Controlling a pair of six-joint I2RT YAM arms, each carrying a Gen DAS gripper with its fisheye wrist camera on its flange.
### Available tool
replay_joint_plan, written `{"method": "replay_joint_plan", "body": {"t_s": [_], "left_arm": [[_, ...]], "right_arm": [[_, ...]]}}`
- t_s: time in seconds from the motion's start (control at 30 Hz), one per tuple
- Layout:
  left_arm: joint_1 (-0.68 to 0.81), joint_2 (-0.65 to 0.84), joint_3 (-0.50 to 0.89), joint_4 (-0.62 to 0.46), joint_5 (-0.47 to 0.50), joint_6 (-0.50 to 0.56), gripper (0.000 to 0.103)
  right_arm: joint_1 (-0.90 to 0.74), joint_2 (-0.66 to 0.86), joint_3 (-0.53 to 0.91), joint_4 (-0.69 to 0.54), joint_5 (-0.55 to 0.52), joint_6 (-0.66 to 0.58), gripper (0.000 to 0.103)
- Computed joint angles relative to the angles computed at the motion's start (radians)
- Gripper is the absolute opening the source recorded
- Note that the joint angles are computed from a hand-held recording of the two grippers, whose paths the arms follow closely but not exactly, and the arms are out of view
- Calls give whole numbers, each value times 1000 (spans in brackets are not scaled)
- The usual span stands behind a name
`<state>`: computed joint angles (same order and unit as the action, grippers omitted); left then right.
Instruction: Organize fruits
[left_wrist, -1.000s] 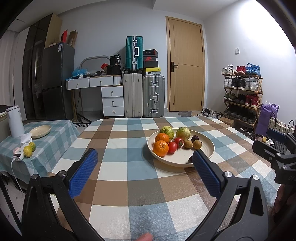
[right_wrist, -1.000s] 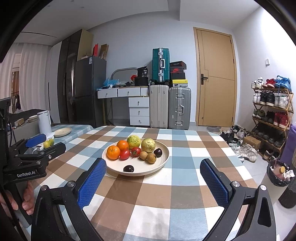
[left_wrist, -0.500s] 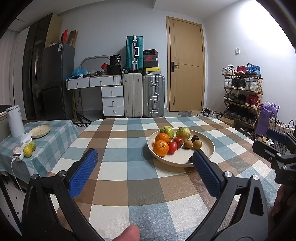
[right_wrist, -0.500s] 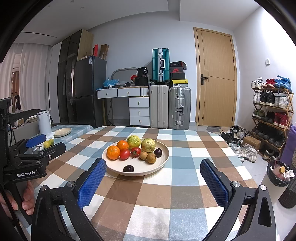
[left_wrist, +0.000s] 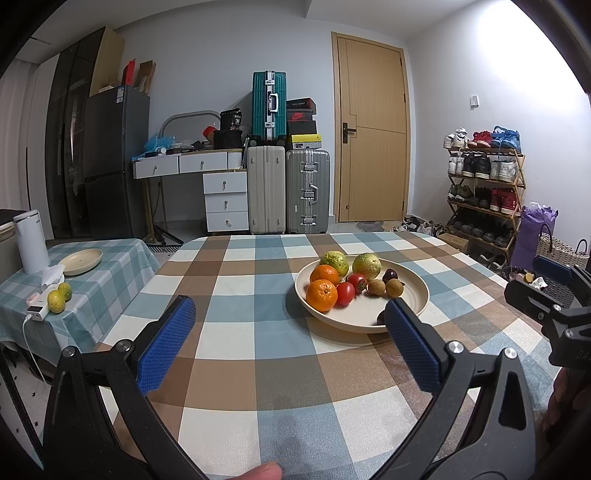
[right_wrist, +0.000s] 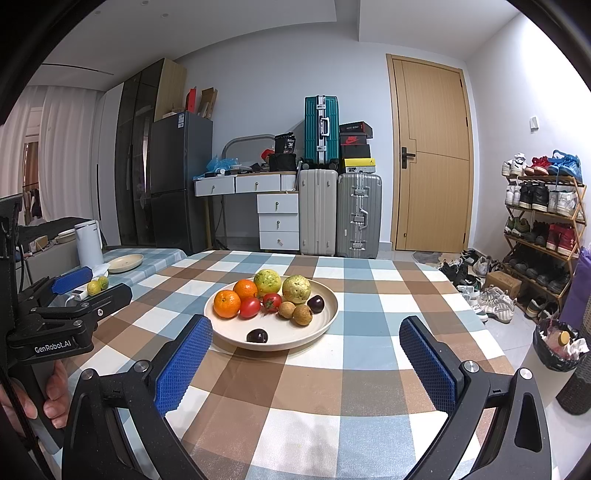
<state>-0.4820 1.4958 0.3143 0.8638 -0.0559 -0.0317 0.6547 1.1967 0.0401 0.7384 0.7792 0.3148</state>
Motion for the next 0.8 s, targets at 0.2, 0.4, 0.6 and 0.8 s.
{"method": "replay_joint_plan", "body": {"t_s": [0.2,0.4,0.6,0.8], "left_arm": [[-1,14,-1,16,0,0,102],[0,1,-1,3,0,0,102],[-1,16,-2,18,-1,0,102],[0,2,-2,4,0,0,102]], "right_arm": [[0,0,0,1,0,0,103],[-1,2,-1,3,-1,0,103],[-1,2,-1,3,-1,0,103],[-1,2,-1,4,-1,0,103]]}}
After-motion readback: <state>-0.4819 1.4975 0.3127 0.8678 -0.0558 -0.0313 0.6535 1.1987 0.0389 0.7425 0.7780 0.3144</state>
